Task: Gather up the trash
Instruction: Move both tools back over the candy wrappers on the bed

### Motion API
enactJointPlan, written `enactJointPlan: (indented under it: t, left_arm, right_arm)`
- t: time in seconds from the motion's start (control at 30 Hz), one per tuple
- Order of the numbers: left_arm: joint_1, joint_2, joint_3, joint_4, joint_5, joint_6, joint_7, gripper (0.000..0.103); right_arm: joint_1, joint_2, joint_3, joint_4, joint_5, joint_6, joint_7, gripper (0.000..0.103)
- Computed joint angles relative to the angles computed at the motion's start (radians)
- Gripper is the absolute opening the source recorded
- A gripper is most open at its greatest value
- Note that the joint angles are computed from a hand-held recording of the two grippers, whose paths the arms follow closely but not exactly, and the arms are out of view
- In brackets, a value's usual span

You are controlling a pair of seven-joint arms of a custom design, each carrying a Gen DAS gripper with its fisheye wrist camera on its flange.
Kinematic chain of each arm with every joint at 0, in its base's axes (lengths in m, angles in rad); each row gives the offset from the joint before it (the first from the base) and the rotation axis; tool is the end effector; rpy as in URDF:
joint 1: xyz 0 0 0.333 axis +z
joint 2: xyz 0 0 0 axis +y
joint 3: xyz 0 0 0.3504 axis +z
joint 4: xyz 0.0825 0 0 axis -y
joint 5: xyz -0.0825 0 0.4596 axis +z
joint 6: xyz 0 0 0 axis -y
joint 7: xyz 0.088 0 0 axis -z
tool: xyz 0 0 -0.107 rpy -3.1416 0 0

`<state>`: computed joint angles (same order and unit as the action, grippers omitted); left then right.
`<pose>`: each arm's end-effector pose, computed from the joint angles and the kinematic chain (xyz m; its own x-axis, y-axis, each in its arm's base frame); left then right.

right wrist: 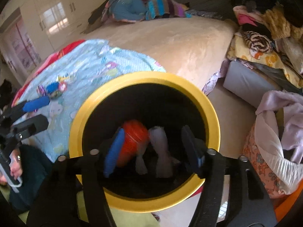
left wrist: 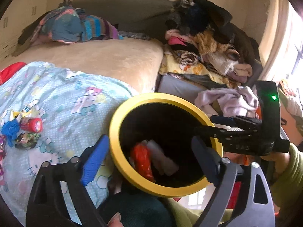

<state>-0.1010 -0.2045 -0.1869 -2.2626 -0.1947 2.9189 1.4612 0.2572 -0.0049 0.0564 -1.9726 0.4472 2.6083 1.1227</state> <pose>0.5704 -0.1623 0.5447 -0.1152 -0.9699 0.2143 -0.6816 -0.0798 -0.7274 0.6404 0.1980 0.5471 0.4741 -0.8702 -0.1341 -0.7112 -0.2887 -0.6410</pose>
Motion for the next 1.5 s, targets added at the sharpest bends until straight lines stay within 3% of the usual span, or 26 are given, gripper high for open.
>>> enactJointPlan:
  t: [0.07, 0.27, 0.57, 0.93, 1.5]
  left_arm:
    - [0.028, -0.014, -0.019, -0.013, 0.035, 0.017, -0.054, 0.095]
    - [0.12, -0.068, -0.072, -0.052, 0.157, 0.048, -0.217, 0.096]
    - [0.257, -0.162, -0.154, -0.107, 0.301, 0.066, -0.398, 0.096]
    - [0.335, -0.241, -0.19, -0.146, 0.339, 0.081, -0.469, 0.096]
    - [0.466, -0.363, -0.232, -0.223, 0.322, 0.084, -0.56, 0.096]
  right_arm:
    - [0.003, -0.008, 0.002, -0.009, 0.03, 0.023, -0.015, 0.065]
    - [0.027, -0.03, 0.005, -0.029, 0.111, 0.099, -0.071, 0.078]
    - [0.086, -0.064, 0.001, -0.06, 0.209, 0.187, -0.174, 0.082]
    - [0.158, -0.095, -0.008, -0.075, 0.348, 0.224, -0.307, 0.087]
    - [0.224, -0.108, 0.007, -0.065, 0.4, 0.216, -0.405, 0.088]
